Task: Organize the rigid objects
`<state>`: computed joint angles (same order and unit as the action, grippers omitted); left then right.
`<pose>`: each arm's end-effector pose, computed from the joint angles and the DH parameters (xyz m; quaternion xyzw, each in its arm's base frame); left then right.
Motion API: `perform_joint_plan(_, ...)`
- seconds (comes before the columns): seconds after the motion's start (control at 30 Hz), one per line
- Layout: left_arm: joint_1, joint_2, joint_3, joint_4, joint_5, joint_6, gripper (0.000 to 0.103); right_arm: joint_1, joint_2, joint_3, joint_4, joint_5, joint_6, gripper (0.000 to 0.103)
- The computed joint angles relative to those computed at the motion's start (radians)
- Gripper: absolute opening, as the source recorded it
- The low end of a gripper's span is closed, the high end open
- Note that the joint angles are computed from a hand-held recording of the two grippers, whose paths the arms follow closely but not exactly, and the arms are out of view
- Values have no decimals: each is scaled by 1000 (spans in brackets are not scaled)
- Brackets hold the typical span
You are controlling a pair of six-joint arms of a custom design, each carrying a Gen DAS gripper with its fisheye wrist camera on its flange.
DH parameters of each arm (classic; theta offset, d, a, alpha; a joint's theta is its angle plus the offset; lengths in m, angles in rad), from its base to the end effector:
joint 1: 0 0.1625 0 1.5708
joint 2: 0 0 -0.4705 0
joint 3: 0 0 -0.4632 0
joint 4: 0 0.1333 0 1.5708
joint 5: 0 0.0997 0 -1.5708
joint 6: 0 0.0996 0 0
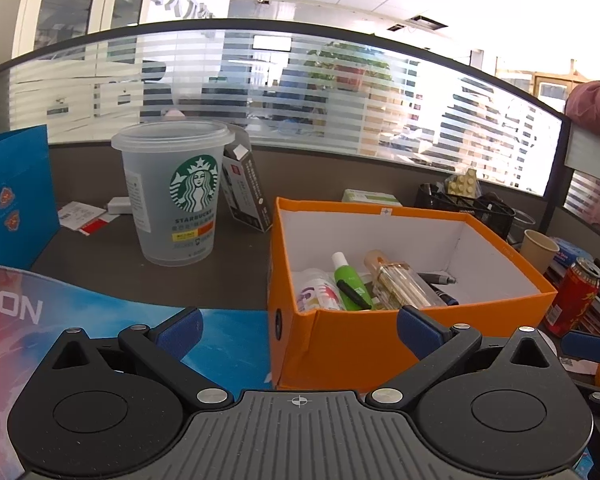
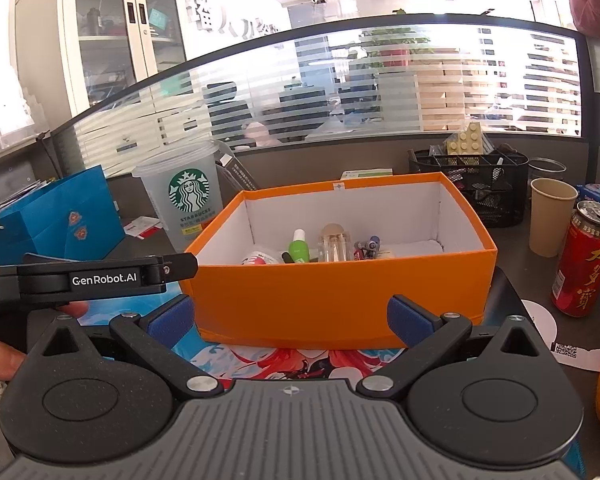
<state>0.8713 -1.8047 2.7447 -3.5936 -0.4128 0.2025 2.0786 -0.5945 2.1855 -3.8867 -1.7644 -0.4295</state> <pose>0.0133 -0.3329 0.3155 0.0589 0.7685 -0.5334 0.3484 0.3525 -0.3988 -0.0441 0.3898 -0.8458 0.3562 0.0765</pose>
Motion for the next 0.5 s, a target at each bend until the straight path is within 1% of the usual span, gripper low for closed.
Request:
perform_joint_plan(0.13,-5,-4,3,2,5,9,103,2,2,-2,1,-3,4,103)
perform_joint_plan(0.27,-12,-24,4,67,17,-30,103,2,5,-4,0,-7,1,103)
perform_joint_plan(0.43,-24,-12,6,56,39,-21,103,1,6,-5,-2,-9,1,103)
perform_joint_plan(0.5,-22,-16,6,71,39,-32,103,0,8,-8,1,-14,3,103)
